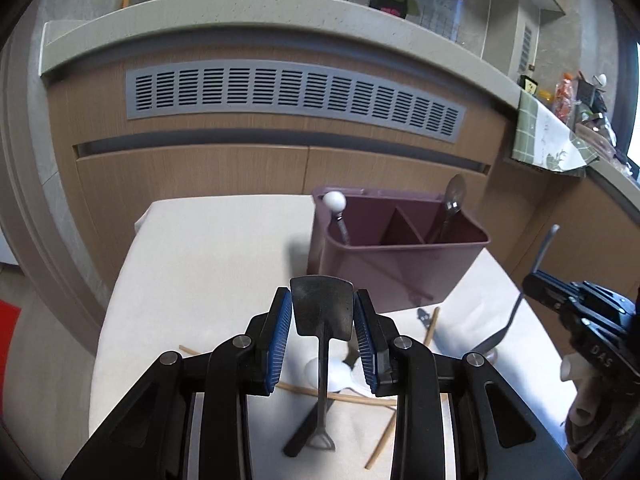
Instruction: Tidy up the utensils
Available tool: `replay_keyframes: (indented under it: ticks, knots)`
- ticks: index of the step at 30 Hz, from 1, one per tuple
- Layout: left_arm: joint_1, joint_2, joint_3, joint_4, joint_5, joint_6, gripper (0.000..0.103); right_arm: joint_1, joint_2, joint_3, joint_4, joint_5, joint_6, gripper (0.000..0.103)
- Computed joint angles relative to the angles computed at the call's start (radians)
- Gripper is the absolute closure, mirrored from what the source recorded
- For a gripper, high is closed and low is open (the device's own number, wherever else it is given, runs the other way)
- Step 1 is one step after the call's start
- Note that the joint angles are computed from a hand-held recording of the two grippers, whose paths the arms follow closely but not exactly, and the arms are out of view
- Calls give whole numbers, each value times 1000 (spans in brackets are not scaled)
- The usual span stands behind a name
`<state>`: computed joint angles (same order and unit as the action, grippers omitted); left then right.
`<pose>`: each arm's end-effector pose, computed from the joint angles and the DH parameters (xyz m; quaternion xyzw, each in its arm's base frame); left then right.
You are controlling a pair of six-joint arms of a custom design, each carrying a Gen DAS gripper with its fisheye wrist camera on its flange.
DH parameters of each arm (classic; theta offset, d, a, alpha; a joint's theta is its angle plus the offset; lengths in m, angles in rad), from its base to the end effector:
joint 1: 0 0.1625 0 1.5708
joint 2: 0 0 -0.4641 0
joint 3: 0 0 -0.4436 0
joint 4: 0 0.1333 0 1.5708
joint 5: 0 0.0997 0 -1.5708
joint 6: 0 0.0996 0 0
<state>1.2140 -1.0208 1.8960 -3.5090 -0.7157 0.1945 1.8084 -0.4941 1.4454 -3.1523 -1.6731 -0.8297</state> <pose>-0.0256 -0.6654 0.2730 0.0113 0.8120 -0.4887 0.3189 0.3092 -0.7535 0.0001 0.4694 -0.8256 0.2819 0.1368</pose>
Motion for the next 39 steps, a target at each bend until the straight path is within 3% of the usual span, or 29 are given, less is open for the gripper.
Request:
replay_keyframes:
  ticks: [4,6,11,16,19,21,22,25,28,39]
  knots:
    - [-20,-13,9,-21,-12,16,71,3,-4,2,-12,6,-2,94]
    - [-42,-22,12,-54,-20,58,96,6,-7,-2,-27,17,9,94]
    - [-102,-33,-47,-146,-69,214,96,36,-28,-33,-83,95,12,94]
    - [-97,-39,-89,-83,-71,208,94,54,-23,-93,-58,99,26,94]
    - [-60,-45,-71,4,-96,146,91,42,-20,-85,-30,71,29,94]
    - [-22,-55,-59,130,-143,63,72,29,-17,-77,2,49,39,94]
    - [-1,-58,-60,212,-170,23,68,24,-13,-73,13,36,41,94]
    - [51,-41,-90,414,-234,-54,66,14,-2,-70,30,6,38,94]
    - [81,15,-145,528,-206,-103,66,9,9,-71,44,-18,36,94]
    - [101,142,-300,674,-97,-163,65,2,16,-59,42,-33,6,94]
